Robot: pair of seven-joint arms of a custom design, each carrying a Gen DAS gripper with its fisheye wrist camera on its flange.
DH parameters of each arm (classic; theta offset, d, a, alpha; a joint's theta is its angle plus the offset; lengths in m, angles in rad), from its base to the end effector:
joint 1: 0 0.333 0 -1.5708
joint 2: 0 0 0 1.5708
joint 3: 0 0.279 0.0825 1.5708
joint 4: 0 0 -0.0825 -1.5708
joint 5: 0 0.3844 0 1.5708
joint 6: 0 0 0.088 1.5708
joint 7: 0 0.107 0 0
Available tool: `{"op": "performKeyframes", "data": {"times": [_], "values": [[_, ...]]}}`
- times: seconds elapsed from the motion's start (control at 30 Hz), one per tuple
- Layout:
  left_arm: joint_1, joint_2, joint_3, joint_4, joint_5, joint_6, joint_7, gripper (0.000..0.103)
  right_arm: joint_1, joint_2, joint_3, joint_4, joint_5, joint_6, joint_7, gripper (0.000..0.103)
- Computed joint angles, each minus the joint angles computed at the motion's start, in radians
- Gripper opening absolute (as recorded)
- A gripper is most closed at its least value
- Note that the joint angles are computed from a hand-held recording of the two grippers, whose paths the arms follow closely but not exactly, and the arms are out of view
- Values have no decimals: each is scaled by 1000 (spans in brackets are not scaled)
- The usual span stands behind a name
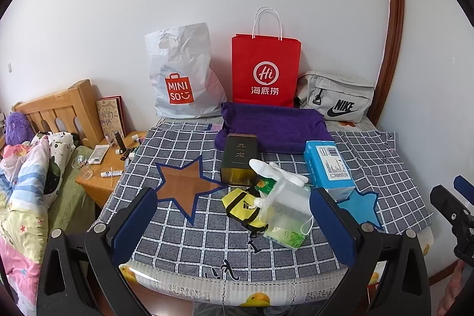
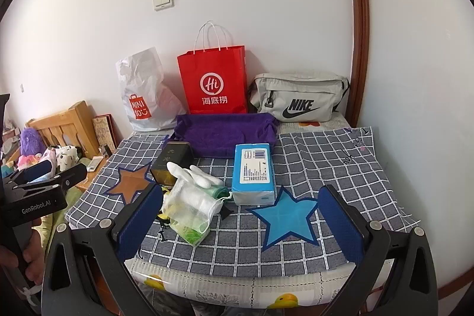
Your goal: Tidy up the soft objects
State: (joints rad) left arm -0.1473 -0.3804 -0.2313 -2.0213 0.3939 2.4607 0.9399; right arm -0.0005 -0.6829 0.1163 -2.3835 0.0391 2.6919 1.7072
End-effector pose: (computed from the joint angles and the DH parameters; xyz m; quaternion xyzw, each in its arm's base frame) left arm 0.4607 -0.2054 0.6634 -0.6451 0.6269 -0.3064 0.3115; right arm 0.4149 0.0592 0.6464 -0.6121 0.6327 -0.3081 0.3608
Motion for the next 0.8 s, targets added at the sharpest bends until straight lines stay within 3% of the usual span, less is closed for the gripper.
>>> {"op": "performKeyframes", "data": {"times": [0.43, 0.6, 0.8], "values": [[11, 112, 41, 0, -60, 36, 44, 103, 74, 163, -59, 29, 84, 41, -83, 103], [32, 171, 49, 8, -59, 16, 24, 103, 106, 276, -67, 46, 115, 104, -133, 103], [48, 241, 75, 15, -106, 13, 43, 103, 154, 429, -80, 120, 156, 90, -197, 103]]}}
